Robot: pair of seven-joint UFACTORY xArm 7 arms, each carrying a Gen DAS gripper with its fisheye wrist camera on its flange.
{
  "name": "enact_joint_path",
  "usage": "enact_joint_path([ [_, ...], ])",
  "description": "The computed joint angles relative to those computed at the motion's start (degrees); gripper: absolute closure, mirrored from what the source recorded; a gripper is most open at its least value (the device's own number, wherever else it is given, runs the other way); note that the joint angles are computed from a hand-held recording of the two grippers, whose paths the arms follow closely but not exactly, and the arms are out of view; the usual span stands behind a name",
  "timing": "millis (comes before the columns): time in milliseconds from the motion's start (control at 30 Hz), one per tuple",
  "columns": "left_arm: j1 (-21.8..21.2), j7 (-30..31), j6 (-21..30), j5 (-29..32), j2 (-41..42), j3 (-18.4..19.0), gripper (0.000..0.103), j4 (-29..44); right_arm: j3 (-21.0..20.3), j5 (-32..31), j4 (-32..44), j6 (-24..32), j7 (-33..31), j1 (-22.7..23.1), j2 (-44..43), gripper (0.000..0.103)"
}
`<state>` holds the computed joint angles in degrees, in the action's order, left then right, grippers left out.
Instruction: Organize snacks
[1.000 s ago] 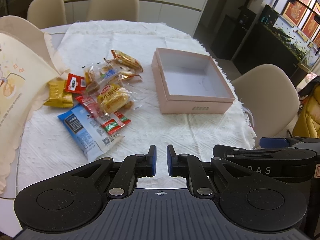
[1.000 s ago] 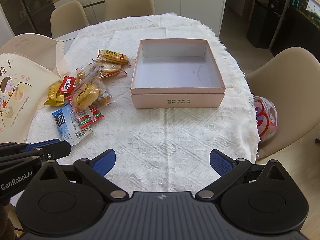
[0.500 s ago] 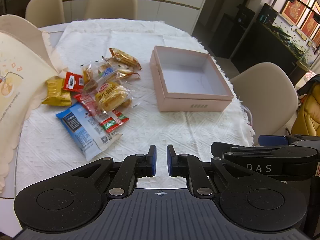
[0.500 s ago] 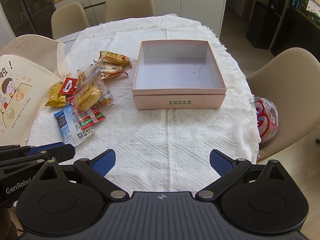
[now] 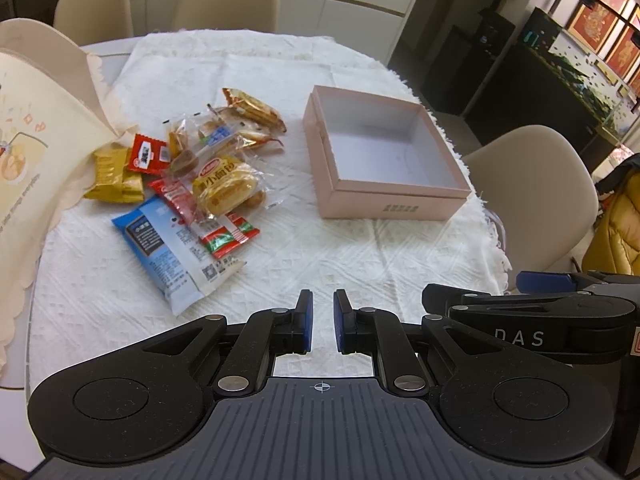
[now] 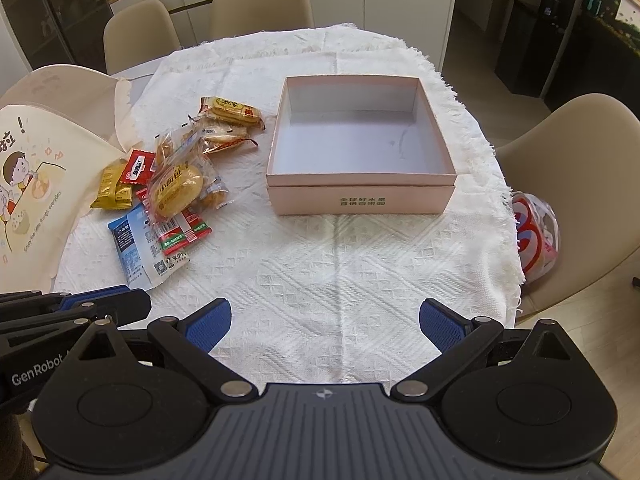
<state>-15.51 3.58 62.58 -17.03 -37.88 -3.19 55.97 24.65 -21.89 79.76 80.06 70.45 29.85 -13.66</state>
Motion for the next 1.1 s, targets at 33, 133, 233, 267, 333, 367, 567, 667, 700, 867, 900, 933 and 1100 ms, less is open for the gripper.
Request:
enact_joint_path([
  [33, 0.0, -0.1, 0.1, 0.0, 0.0, 0.0, 0.090, 0.0, 0.0, 0.0, -0.1, 0.0, 0.0, 0.0, 0.0, 0.002],
  [133, 0.0, -0.1, -0.1, 0.1, -0.1, 0.0, 0.090, -0.1, -0.1, 0.1, -0.2, 0.0, 0.1, 0.0, -0.2, 0.002],
  [233, 0.0, -0.2, -0.1, 0.1, -0.1, 0.0, 0.090, -0.1, -0.1, 0.3, -0.3, -0.1, 0.1, 0.0, -0.2, 0.002],
  [267, 0.0, -0.4, 0.0, 0.1, 0.0, 0.0, 0.090, 0.0, -0.1, 0.3, -0.3, -0.1, 0.1, 0.0, -0.2, 0.002],
  [333, 0.1, -0.5, 0.1, 0.2, 0.1, -0.1, 0.090, 0.1, -0.1, 0.3, -0.3, -0.1, 0.1, 0.0, -0.2, 0.002],
  [367, 0.1, -0.6, 0.1, 0.2, 0.0, -0.1, 0.090, 0.1, -0.1, 0.2, -0.3, -0.1, 0.0, 0.0, -0.2, 0.002],
  [567, 0.2, -1.1, 0.3, 0.2, 0.4, 0.0, 0.090, 0.2, -0.2, 0.5, -0.6, -0.6, 0.1, -0.1, -0.1, 0.002],
  [667, 0.2, -1.1, 0.5, -0.1, 0.9, 0.3, 0.090, 0.2, -0.3, 0.2, -1.4, -1.3, 0.7, -0.3, -0.4, 0.002],
  [700, 0.1, -0.9, 0.0, -0.7, 1.1, 0.6, 0.090, -0.3, -0.4, 0.0, -2.0, -1.9, 1.0, -0.4, -0.7, 0.002],
  [867, -0.4, 0.8, -1.2, -7.3, 3.3, 4.9, 0.086, -3.0, 0.0, -3.7, -8.2, -8.7, 1.9, -1.2, -3.4, 0.002],
  [900, 0.5, 0.7, -1.6, -7.2, 3.7, 5.0, 0.086, -3.6, 0.3, -5.0, -9.9, -10.8, 2.2, -1.4, -4.1, 0.002],
  [933, 1.6, 0.4, -2.8, -6.6, 3.6, 4.7, 0.086, -4.6, 0.7, -6.8, -11.9, -13.1, 2.3, -1.8, -4.8, 0.001],
  [1100, 6.8, -1.5, -9.1, -4.0, 5.5, 6.0, 0.086, -8.3, 1.7, -10.4, -16.0, -17.9, 0.3, -2.2, -2.5, 0.001],
])
